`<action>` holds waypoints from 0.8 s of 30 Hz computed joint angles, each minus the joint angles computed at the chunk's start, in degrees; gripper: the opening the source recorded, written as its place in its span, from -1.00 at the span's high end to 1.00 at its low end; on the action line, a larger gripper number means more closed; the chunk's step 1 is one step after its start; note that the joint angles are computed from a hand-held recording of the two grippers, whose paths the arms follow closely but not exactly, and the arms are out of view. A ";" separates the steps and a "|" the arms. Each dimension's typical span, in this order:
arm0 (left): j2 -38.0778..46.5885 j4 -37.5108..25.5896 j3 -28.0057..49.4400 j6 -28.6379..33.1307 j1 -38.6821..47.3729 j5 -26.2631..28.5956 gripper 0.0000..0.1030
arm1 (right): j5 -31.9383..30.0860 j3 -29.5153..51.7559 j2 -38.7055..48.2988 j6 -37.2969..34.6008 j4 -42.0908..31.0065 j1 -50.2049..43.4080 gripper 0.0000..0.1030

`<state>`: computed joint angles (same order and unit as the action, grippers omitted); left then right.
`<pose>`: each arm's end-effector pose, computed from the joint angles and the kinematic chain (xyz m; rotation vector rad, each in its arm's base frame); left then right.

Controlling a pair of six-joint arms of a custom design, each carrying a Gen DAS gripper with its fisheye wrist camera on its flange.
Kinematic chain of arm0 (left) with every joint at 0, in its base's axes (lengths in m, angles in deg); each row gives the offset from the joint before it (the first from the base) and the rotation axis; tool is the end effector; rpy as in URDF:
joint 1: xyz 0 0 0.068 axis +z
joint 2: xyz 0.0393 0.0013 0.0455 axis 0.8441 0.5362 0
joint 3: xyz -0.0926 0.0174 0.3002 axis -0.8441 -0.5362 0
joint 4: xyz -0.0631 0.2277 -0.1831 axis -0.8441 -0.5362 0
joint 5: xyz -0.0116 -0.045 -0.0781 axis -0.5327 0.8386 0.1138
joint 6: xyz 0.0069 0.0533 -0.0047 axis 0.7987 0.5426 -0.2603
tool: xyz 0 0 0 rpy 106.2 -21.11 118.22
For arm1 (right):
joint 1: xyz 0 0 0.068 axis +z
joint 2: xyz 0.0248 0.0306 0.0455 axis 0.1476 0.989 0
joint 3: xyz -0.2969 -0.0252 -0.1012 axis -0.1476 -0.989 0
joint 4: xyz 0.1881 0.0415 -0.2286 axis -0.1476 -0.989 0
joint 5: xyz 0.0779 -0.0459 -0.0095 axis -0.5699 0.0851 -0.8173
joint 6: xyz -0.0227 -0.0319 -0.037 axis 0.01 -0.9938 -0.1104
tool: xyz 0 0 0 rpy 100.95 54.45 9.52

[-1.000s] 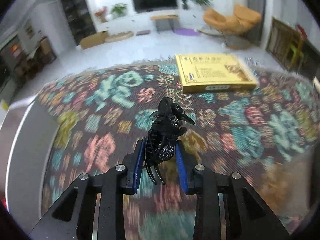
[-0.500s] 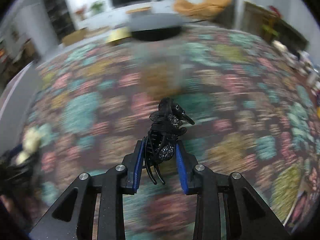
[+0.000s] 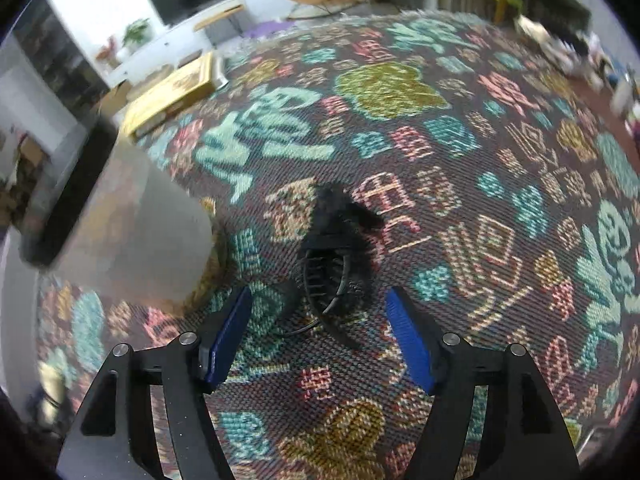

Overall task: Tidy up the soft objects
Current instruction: 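Lift black hair clip with right tool while left tool holds cream cloth, then carry cream cloth and black clip into the white box and open both tools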

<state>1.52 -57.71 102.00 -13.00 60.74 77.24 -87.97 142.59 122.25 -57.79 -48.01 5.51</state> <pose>0.2492 0.0122 0.1379 -0.0052 2.5080 -0.0152 0.3869 -0.0145 0.1638 0.2964 2.6539 0.2602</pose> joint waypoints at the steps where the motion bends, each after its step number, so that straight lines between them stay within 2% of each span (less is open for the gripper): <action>1: 0.06 -0.15 0.14 -0.30 -0.03 -0.10 -1.00 | 0.76 2.27 1.23 0.53 -2.12 0.07 -0.46; 4: 0.65 -1.97 1.49 -3.40 -1.31 -2.42 -1.00 | 3.70 8.60 6.32 -0.89 -6.69 1.40 -0.43; 5: 0.91 -5.91 3.23 -2.72 -1.31 -2.09 -1.00 | 6.04 9.00 7.56 -1.91 -7.14 2.28 -0.34; 6: 1.63 -9.98 5.26 -0.54 -0.97 -0.82 -0.99 | 10.52 7.96 6.83 -2.28 -6.91 3.69 0.25; 7: 2.17 -13.38 6.99 2.02 -0.48 0.76 -0.92 | 13.07 7.87 6.50 -2.33 -6.62 4.49 0.24; 8: 1.14 -13.74 7.01 3.67 0.04 1.61 -0.45 | 12.42 7.33 5.95 -1.63 -6.12 4.27 0.25; 9: -0.13 -13.46 6.68 4.49 0.33 1.90 0.24 | 12.10 6.26 4.72 -0.88 -5.18 4.15 0.25; 10: -0.47 -14.07 7.09 4.94 0.32 1.04 0.22 | 12.64 4.63 2.87 -0.77 -3.92 4.28 0.24; 13: -1.13 -16.01 8.26 4.67 2.74 5.38 0.22 | 14.33 0.51 -3.72 -2.01 -2.80 5.09 0.25; 16: -7.42 -20.32 8.37 2.68 6.33 12.24 0.23 | 15.88 -1.67 -11.89 -4.78 -4.99 7.74 0.24; 18: -12.72 -26.37 9.97 3.14 11.06 19.07 0.22 | 16.76 -1.82 -17.29 -6.23 -8.27 11.16 0.24; 21: -17.54 -36.00 14.52 8.32 20.25 27.33 0.22 | 16.71 1.31 -22.60 -4.95 -14.10 19.98 0.24; 24: -18.25 -45.15 20.98 18.48 33.25 32.46 0.22 | 16.15 5.40 -23.27 -1.13 -16.61 31.00 0.24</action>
